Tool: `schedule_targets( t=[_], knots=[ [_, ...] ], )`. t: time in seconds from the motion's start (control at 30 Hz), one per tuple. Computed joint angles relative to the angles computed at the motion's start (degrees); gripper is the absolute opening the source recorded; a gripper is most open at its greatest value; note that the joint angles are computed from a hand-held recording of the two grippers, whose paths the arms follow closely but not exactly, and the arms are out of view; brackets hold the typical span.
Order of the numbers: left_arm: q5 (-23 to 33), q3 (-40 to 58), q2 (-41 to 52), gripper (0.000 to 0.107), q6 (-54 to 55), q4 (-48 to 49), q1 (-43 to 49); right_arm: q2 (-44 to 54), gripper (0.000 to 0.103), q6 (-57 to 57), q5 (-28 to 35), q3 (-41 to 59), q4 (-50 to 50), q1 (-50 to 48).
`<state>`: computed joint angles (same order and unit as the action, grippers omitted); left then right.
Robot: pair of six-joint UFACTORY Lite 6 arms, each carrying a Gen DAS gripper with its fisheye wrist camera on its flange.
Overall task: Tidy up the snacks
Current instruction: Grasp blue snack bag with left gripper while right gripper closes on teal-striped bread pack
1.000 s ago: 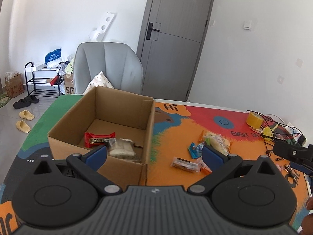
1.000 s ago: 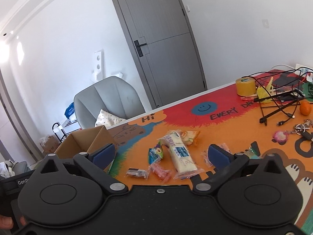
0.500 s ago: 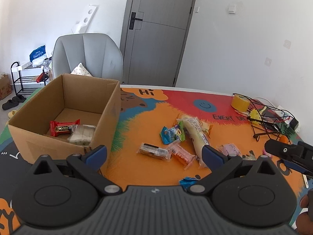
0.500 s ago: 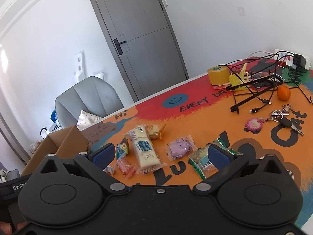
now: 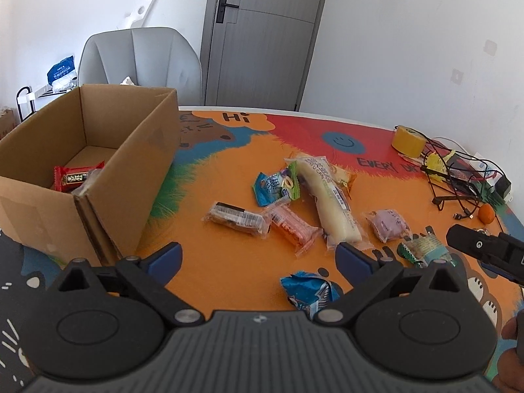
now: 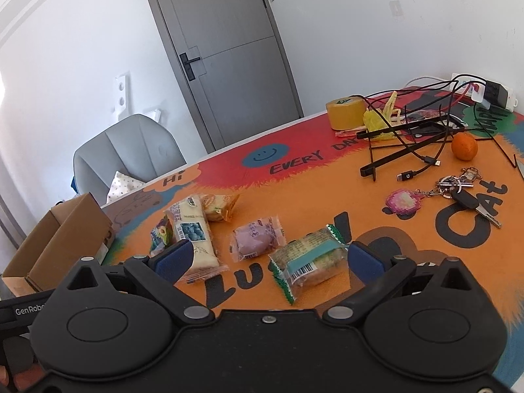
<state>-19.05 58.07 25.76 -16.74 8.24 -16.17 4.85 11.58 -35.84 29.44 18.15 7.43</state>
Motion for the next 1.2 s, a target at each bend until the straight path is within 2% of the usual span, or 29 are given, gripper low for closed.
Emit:
schedule_targets(
  t=[0.23, 0.43, 0.53, 0.67, 0.73, 0.77, 0.8, 0.87, 0.9, 1.2],
  knots=[
    [1.2, 3.6, 5.2, 0.089, 2.2, -3.1, -2.7, 7.3, 0.101, 0.3, -1.6, 3.6, -4.7, -3.7],
    [2.6, 6.9, 9.3, 0.069, -2.9, 0.0, -3.2, 11.3, 0.101, -2.2, -0.1, 8.4, -6.8, -5.6],
    [1.6, 6.3, 9.4, 0.063, 2.8, -5.3, -3.9, 13.5, 0.101, -5.3, 1.1, 11.2, -5.7, -5.0],
    [1.2, 5.6, 8.8, 0.055, -1.6, -0.7, -2.9, 16.4, 0.101, -9.6, 2.4, 14.2, -2.5, -4.1],
    [0.4, 4.8, 8.5, 0.042, -0.6, -1.1, -2.6, 17.6, 0.1, -11.3, 3.0, 15.4, -0.9, -3.7],
    [0.0, 4.5, 8.4, 0.037, -0.1, -1.3, -2.4, 18.3, 0.097, -12.6, 3.8, 16.1, 0.4, -3.4],
    [0.0, 4.4, 8.3, 0.032, -2.0, 0.7, -1.8, 18.8, 0.088, -13.2, 4.8, 16.7, 0.9, -3.2],
    [-0.5, 4.2, 8.0, 0.031, -10.3, 8.6, 0.0, 19.3, 0.078, -14.9, 5.4, 16.8, 3.5, -2.1],
    [-0.3, 4.3, 7.9, 0.03, -12.0, 10.0, 0.5, 19.1, 0.069, -15.9, 5.1, 16.3, 4.6, -1.5],
    [-1.9, 2.2, 5.1, 0.03, -16.5, 14.3, 4.0, 15.5, 0.048, -12.4, 4.3, 12.6, 3.8, 0.8]
  ],
)
